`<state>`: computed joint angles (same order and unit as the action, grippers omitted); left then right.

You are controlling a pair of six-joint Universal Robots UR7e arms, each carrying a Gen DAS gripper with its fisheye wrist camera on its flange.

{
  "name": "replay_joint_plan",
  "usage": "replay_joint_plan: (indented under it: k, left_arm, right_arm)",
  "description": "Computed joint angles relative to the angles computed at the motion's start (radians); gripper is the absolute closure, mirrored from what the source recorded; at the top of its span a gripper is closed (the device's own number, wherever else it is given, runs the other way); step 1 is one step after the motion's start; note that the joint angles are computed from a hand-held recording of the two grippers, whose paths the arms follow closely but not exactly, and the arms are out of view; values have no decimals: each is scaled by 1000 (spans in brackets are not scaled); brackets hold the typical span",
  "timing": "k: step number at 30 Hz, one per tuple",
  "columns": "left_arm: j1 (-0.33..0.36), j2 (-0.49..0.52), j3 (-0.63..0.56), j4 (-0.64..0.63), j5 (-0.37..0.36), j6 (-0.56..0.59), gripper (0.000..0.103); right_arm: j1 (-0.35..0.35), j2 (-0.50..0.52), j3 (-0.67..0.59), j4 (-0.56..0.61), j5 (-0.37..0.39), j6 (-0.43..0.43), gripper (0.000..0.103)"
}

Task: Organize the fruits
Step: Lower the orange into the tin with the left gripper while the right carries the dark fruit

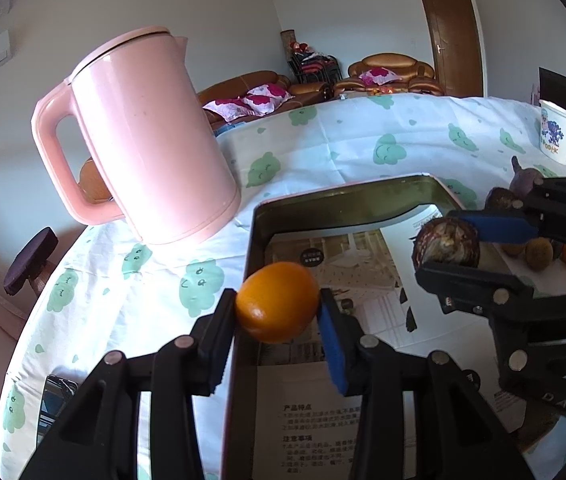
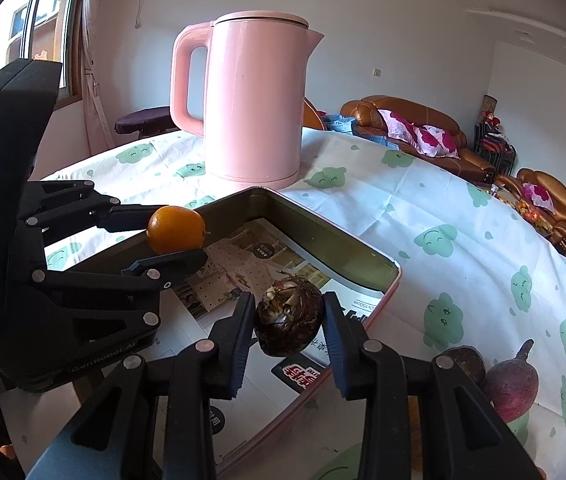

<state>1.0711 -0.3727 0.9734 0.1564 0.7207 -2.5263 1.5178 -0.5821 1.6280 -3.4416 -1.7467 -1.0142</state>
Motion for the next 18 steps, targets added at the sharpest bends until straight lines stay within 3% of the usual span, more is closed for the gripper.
replay_joint_plan:
  k: [18]
  left_arm:
    - [-6, -6, 20, -43, -24, 37, 56]
  right_arm:
    - [8, 12, -9, 7, -37, -20, 65]
